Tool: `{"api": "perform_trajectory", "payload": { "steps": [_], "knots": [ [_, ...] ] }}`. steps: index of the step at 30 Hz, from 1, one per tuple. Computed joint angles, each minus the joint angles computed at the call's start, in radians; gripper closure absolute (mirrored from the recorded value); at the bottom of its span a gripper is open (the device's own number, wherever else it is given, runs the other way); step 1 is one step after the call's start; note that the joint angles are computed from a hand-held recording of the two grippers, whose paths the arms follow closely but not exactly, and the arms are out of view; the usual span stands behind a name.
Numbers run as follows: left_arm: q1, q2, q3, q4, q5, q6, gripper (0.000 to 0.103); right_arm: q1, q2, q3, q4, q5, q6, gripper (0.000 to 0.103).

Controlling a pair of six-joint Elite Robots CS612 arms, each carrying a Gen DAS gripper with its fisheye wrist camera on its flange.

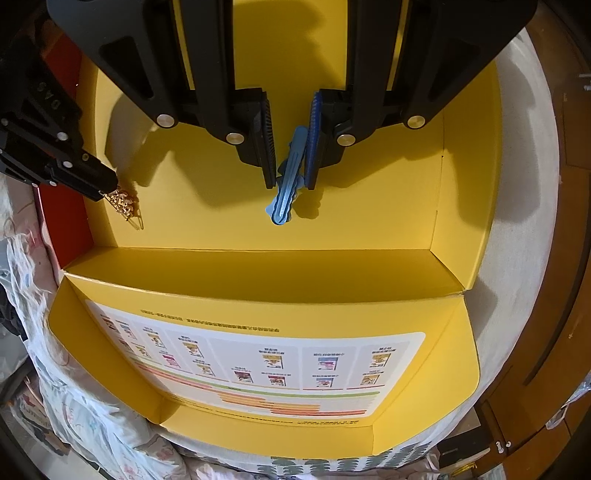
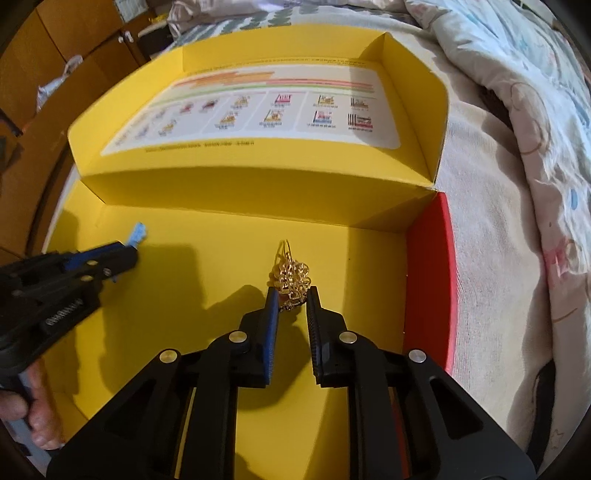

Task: Organize jewelry
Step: 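Hold the blue clip in the left tool while the right tool grasps the gold earrings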

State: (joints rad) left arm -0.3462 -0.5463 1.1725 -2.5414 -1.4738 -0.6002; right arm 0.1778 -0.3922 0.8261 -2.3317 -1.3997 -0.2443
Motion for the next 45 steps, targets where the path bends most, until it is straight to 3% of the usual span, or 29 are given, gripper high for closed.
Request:
{"api": "perform_trajectory", "payload": {
  "steps": [4, 14, 18, 21, 27, 29, 31, 36, 40, 45],
  "knots": [
    [-0.001, -0.004, 0.009, -0.005, 0.000, -0.001, 0.087, -0.010, -0.006, 0.010, -0.023, 0.040, 0.029, 0.094],
    [-0.001, -0.014, 0.021, -0.021, -0.004, 0.006, 0.087, -0.015, -0.026, 0.030, -0.038, 0.074, 0.029, 0.095],
    [0.000, -0.017, 0.026, -0.029, -0.010, 0.007, 0.087, -0.006, -0.015, 0.016, -0.032, 0.034, -0.003, 0.095],
    [0.002, -0.018, 0.027, -0.032, -0.015, 0.008, 0.087, 0.003, 0.006, -0.013, -0.021, -0.016, -0.034, 0.086],
    [0.002, -0.018, 0.028, -0.034, -0.018, 0.010, 0.087, 0.006, 0.020, -0.035, -0.018, -0.014, -0.050, 0.083],
    [0.003, -0.016, 0.026, -0.034, -0.020, 0.005, 0.087, 0.007, 0.028, -0.051, 0.002, -0.021, -0.053, 0.074],
    [0.003, -0.015, 0.023, -0.032, -0.022, 0.003, 0.087, 0.009, 0.033, -0.059, 0.008, -0.039, -0.059, 0.054],
    [0.003, -0.010, 0.016, -0.022, -0.021, 0.001, 0.087, 0.006, 0.038, -0.068, 0.028, -0.016, -0.047, 0.053],
    [0.002, -0.009, 0.015, -0.019, -0.021, 0.002, 0.086, 0.021, 0.051, -0.079, 0.031, -0.072, -0.071, 0.052],
    [0.002, -0.009, 0.015, -0.017, -0.018, 0.000, 0.086, 0.025, 0.058, -0.083, 0.017, -0.074, -0.066, 0.056]
  ]
}}
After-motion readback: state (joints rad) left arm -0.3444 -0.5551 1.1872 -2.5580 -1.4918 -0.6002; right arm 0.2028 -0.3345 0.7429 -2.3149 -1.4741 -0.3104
